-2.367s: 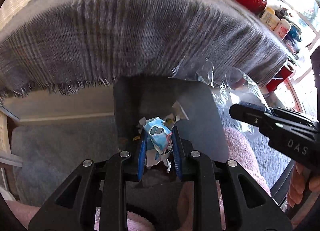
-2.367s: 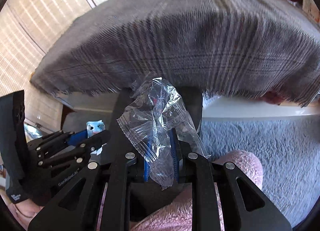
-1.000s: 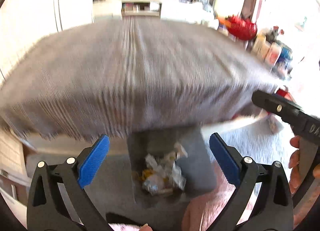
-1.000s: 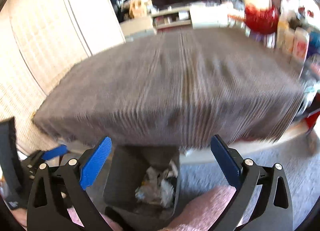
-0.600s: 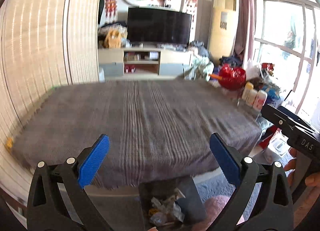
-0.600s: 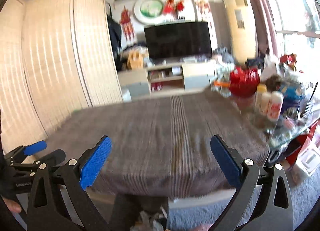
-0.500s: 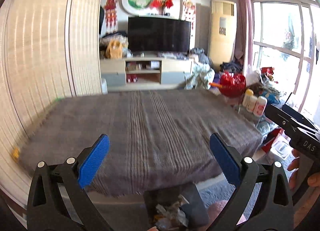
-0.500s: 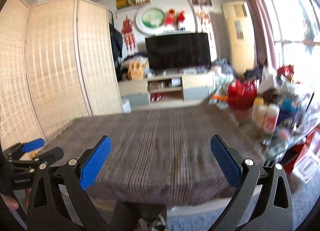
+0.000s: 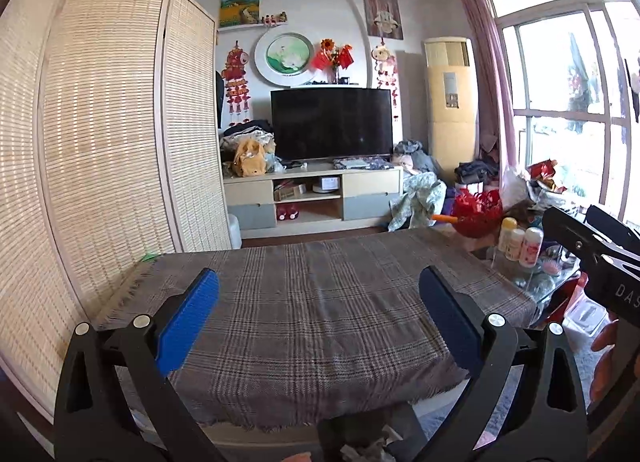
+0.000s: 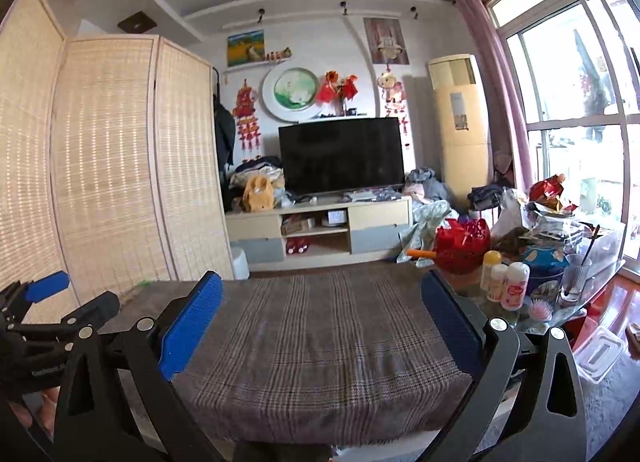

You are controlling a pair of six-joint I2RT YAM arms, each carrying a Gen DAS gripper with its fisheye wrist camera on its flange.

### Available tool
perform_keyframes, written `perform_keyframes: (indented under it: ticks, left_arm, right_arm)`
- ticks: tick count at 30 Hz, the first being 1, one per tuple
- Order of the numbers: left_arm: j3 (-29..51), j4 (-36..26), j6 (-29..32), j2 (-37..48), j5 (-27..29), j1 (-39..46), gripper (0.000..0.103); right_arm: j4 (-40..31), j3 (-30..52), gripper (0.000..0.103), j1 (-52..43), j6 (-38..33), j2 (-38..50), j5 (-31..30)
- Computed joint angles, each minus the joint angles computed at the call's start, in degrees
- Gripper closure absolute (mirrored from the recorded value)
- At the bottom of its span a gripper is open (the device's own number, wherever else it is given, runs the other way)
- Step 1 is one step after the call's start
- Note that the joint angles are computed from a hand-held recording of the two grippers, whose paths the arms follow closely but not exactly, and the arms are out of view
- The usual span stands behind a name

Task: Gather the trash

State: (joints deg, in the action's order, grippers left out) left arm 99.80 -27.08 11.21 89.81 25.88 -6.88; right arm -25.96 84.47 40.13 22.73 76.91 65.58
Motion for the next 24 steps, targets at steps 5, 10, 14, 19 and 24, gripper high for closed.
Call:
perform_keyframes:
  ticks: [5, 10, 14, 19, 24]
  left_arm:
    - [-2.4, 2.9, -0.9, -1.4, 0.6, 0.6, 0.008]
    - [-5.0, 5.8, -2.9, -2.9, 3.4, 2.9, 0.008]
    - [-5.8, 7.2, -3.1, -3.0, 5.4, 3.9, 0.008]
    - [-6.7, 8.3, -3.3, -2.2, 5.8, 4.2, 0.008]
    - [-6.8, 8.2, -2.8, -1.4, 5.2, 4.0, 0.008]
  right_arm:
    - [2.6, -0.9, 0.003, 3.0, -1.2, 0.2, 6.0]
    - [2.0, -0.7, 0.003, 3.8, 0.3, 0.8, 8.1]
    - [1.4, -0.5, 0.003, 3.7, 1.5, 1.4, 8.2]
    - [-3.7, 1.0, 0.003, 3.8, 5.5, 2.9, 8.9]
    - [-6.9, 1.4, 0.003, 3.6, 8.8, 3.6, 9.4]
